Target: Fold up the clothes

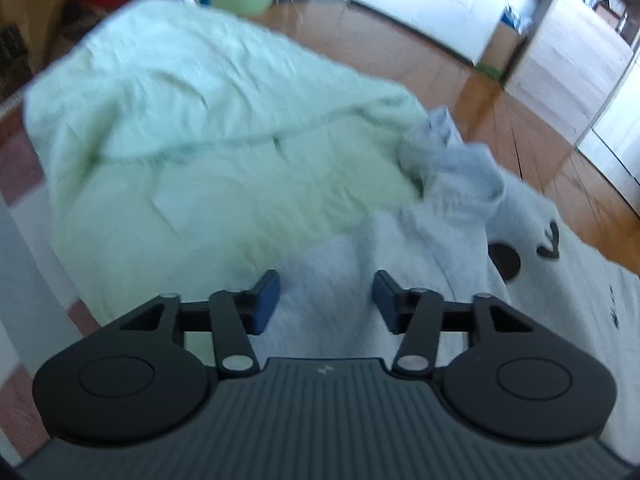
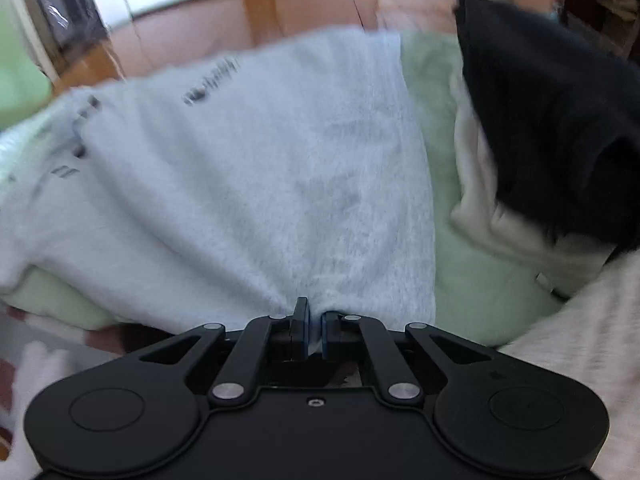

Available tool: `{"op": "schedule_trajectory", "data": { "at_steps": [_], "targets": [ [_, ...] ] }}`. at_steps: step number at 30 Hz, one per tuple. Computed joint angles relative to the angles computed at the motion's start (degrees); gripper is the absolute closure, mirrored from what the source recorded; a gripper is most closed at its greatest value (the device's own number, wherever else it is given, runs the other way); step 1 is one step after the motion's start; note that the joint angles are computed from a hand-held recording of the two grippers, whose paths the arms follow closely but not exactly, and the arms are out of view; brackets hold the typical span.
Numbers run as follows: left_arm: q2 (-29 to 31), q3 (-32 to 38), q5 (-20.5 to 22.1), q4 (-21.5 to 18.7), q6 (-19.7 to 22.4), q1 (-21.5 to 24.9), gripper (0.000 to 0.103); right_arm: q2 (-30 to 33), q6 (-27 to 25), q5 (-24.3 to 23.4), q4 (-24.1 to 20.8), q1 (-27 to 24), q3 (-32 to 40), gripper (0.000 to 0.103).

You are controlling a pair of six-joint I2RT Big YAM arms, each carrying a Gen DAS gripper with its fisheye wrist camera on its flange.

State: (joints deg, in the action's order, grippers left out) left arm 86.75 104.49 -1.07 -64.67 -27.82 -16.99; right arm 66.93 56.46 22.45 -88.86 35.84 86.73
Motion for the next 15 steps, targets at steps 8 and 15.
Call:
{"op": "schedule_trajectory", "data": {
  "at_steps": [8,15],
  "targets": [
    [3.7,6.1,-11.2,-6.5,13.1,-6.8,0.101,2.1,-4.6,-3.8,0.3,-3.4,2.5,0.097],
    [-1.0,8.0,-14.2,-5.1,8.2,-5.7,0.101,-1.0,-0.8,-5.8,8.7,-3.4,-0.2,0.097]
  ]
}}
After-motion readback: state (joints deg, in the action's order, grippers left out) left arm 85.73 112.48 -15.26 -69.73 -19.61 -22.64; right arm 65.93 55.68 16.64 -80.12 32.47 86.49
